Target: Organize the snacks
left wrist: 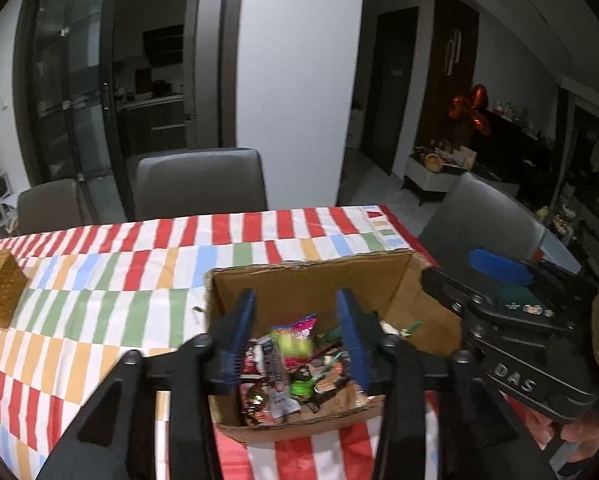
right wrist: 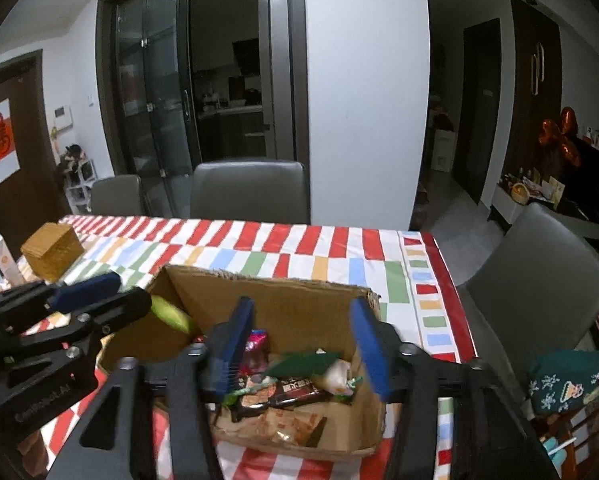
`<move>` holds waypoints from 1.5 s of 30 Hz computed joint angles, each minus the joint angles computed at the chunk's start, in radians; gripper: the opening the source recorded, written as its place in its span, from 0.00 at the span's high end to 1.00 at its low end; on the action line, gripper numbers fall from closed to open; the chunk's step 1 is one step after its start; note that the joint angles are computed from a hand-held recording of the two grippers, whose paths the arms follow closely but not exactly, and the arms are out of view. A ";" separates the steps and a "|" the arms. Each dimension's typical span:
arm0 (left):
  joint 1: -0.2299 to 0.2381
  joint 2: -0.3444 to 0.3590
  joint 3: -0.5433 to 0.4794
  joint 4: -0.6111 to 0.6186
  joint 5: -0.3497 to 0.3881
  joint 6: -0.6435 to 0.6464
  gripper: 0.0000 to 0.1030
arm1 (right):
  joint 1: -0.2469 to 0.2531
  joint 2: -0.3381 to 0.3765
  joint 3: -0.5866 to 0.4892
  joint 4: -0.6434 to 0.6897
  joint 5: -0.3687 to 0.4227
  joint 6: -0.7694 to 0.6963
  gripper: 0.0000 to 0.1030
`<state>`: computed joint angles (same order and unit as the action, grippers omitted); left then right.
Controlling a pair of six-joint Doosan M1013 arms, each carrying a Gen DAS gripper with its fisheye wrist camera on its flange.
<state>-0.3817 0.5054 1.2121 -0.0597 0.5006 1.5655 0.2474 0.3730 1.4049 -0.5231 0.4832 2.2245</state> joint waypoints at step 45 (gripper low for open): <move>-0.104 -0.400 0.576 0.827 -0.237 -0.849 0.00 | 0.195 -0.335 0.462 -0.626 0.070 0.716 0.12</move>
<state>-0.4861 0.1051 1.7881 0.7669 0.2637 0.7166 0.4427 0.0375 1.8667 -1.1490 0.5534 2.9405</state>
